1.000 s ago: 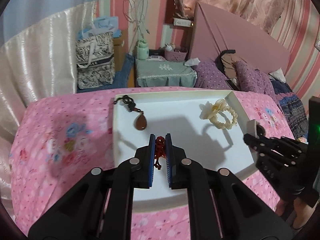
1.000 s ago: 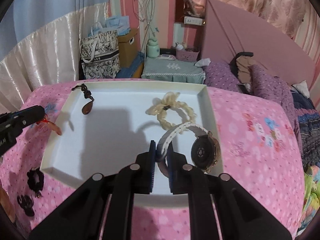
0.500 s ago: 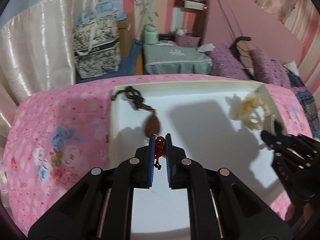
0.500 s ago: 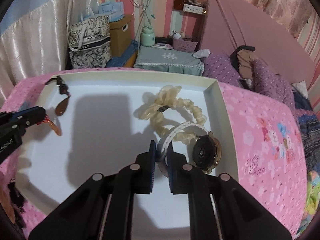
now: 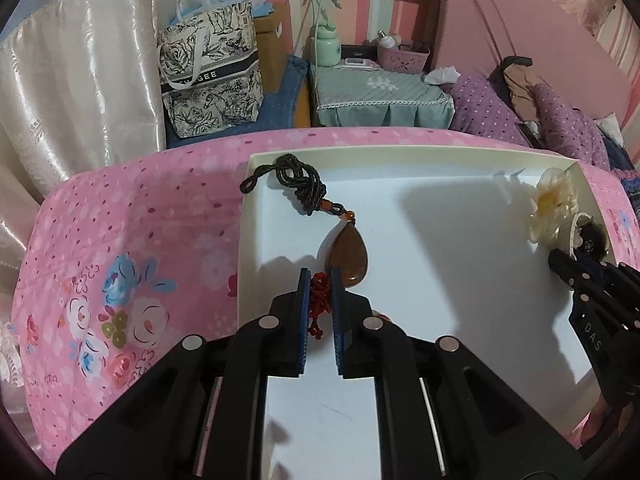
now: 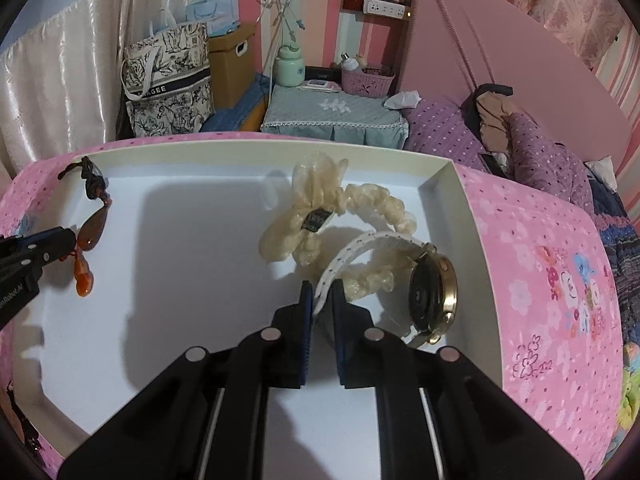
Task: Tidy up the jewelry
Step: 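Open left gripper releasing the charm while right gripper releases the watch into the tray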
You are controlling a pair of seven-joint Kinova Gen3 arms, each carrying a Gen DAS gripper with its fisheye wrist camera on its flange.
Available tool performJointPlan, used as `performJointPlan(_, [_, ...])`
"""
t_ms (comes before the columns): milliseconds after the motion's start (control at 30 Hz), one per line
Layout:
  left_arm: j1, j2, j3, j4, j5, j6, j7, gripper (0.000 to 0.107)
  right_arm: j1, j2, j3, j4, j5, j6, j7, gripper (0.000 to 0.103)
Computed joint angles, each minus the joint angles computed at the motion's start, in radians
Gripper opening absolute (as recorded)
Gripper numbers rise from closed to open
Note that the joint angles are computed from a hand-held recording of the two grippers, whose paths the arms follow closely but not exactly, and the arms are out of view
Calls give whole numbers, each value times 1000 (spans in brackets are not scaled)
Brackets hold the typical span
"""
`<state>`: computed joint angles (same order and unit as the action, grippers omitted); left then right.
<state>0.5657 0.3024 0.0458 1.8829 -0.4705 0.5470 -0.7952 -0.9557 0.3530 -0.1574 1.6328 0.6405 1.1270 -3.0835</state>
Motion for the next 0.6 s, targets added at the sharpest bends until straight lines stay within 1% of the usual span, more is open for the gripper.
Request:
performJointPlan(133, [13, 2, -8, -1, -18, 3, 20, 10, 10, -10, 0, 16, -4, -29, -8, 12])
performJointPlan(233, [37, 11, -21, -5, -54, 21, 58, 11, 13, -20, -2, 31, -6, -46, -21, 13])
performJointPlan(300, [32, 10, -13, -5, -51, 30, 58, 13, 14, -20, -4, 31, -8, -40, -18, 24])
performJointPlan(333, [22, 6, -4, -3, -39, 30, 48, 14, 12, -23, -4, 34, -6, -38, -22, 43])
performJointPlan(367, [7, 2, 8, 0, -21, 27, 30, 14, 9, -32, -5, 43, 2, -44, -32, 59])
performJointPlan(400, [-4, -5, 17, 1, -3, 31, 13, 15, 2, -45, -5, 57, 16, -46, -49, 61])
performJointPlan(467, [-20, -23, 32, 1, 26, 45, -18, 22, 6, -61, -13, 61, 16, -39, -54, 61])
performJointPlan(533, [-25, -56, 39, 14, 43, 45, -24, 48, 11, -91, -23, 70, 18, -38, -65, 61])
performJointPlan(567, [-23, -74, 40, 23, 31, 46, -7, 55, 10, -102, -29, 70, 21, -28, -75, 63])
performJointPlan(600, [-2, -102, 27, 37, 3, 45, 26, 68, 1, -119, -36, 72, 32, -6, -92, 66])
